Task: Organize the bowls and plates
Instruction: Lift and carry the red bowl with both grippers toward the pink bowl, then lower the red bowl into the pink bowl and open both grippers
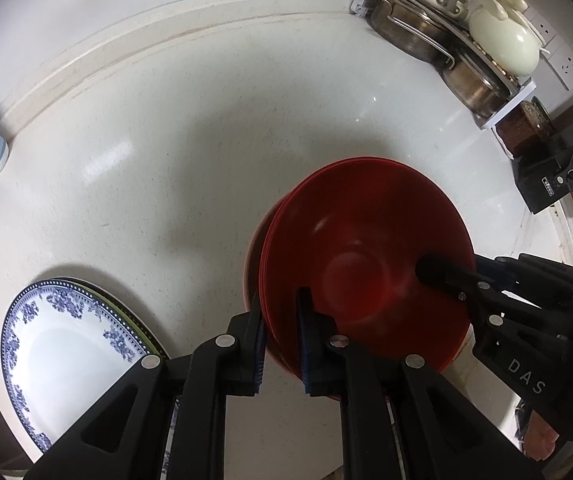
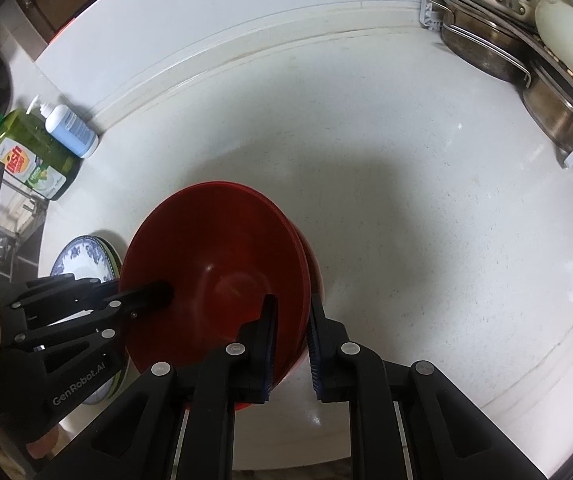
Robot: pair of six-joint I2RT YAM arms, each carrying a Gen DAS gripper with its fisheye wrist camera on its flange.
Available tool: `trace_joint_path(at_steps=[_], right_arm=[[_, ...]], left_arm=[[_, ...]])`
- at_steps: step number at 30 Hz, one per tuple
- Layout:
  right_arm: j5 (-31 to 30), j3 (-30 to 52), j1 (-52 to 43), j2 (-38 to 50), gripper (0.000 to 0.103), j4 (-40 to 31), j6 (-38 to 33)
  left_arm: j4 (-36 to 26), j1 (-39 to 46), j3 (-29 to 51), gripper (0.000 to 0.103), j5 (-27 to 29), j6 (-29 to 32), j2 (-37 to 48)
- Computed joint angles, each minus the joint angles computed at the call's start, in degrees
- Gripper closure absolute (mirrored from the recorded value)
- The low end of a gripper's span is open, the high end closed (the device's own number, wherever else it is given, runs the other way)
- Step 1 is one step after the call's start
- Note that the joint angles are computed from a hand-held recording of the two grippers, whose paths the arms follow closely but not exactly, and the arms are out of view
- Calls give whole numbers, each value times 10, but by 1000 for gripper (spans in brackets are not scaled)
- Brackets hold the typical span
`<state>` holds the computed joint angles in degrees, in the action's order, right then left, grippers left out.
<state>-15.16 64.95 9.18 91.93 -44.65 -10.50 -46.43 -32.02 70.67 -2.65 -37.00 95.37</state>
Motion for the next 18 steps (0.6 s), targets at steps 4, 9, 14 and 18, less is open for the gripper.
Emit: trace_joint_path(at_steps=[4, 9, 14, 18], right_arm=[[-5, -2, -2, 0, 86, -1, -1], [-6, -4, -3, -4, 82, -1, -10], [22, -19, -4, -24, 68, 23, -9], [19, -16, -11, -22, 68, 19, -10]], left_arm=[[-1, -1, 1, 84, 3, 0, -1], [-3, -1, -1, 78, 5, 0, -4], [-11, -4, 0, 73, -18, -1, -12], [-17, -11, -2, 62, -47, -3, -24]])
